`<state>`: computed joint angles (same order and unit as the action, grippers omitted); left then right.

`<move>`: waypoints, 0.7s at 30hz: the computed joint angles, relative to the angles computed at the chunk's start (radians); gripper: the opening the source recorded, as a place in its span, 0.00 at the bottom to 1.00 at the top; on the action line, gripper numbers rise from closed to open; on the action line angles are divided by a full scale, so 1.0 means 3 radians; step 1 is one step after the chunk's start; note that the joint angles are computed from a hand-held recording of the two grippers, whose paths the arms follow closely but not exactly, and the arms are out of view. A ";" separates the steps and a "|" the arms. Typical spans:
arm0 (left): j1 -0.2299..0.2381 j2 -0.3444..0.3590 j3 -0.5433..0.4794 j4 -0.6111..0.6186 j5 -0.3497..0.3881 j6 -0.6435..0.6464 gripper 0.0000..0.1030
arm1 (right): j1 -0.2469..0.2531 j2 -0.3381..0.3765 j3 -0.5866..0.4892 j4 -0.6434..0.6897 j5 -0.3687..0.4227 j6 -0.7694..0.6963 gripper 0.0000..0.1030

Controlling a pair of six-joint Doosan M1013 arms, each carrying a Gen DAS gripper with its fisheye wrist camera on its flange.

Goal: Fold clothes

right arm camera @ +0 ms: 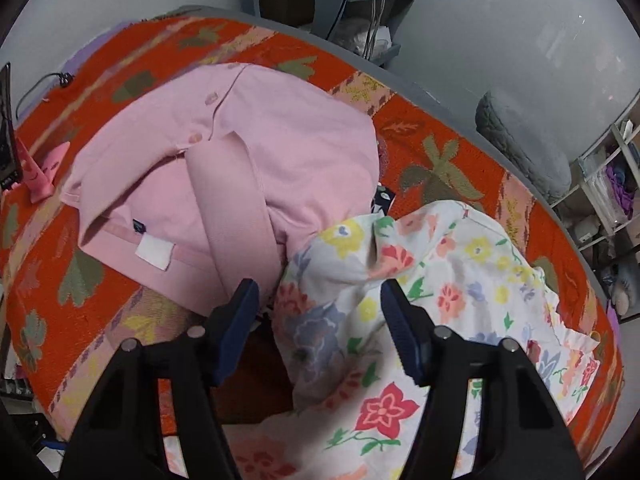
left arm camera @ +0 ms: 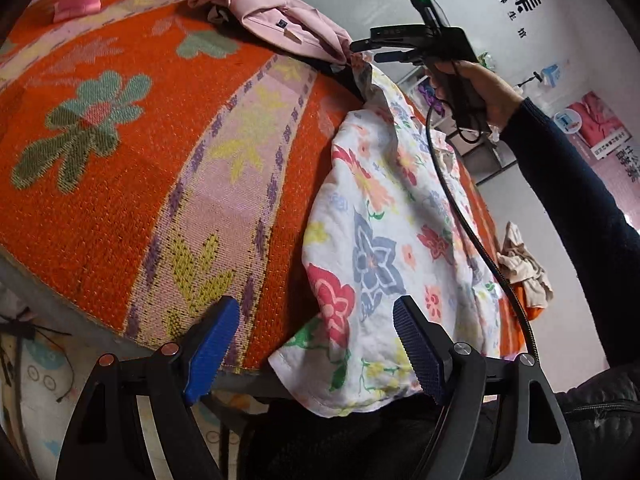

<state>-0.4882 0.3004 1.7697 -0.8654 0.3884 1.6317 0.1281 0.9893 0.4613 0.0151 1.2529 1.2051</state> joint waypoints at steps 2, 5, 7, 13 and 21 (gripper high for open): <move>0.0017 0.0024 -0.0004 -0.0276 0.0056 0.0300 0.77 | 0.0025 0.0051 -0.0060 -0.0167 0.0054 0.0076 0.32; 0.0030 0.0057 -0.0042 -0.0442 0.0109 0.0540 0.77 | 0.0019 0.0080 -0.0094 -0.0204 0.0101 0.0186 0.14; 0.0068 0.0075 -0.0043 -0.0871 0.0233 0.0971 0.77 | 0.0008 0.0073 -0.0090 -0.0169 0.0109 0.0210 0.11; 0.0150 0.0141 -0.0027 -0.1268 0.0685 0.1218 0.54 | -0.0044 0.0059 -0.0127 0.0065 0.0127 0.0357 0.07; 0.0197 0.0112 0.0111 -0.2073 0.0839 0.1680 0.00 | -0.0186 -0.0073 0.0080 0.0686 -0.0085 0.0466 0.06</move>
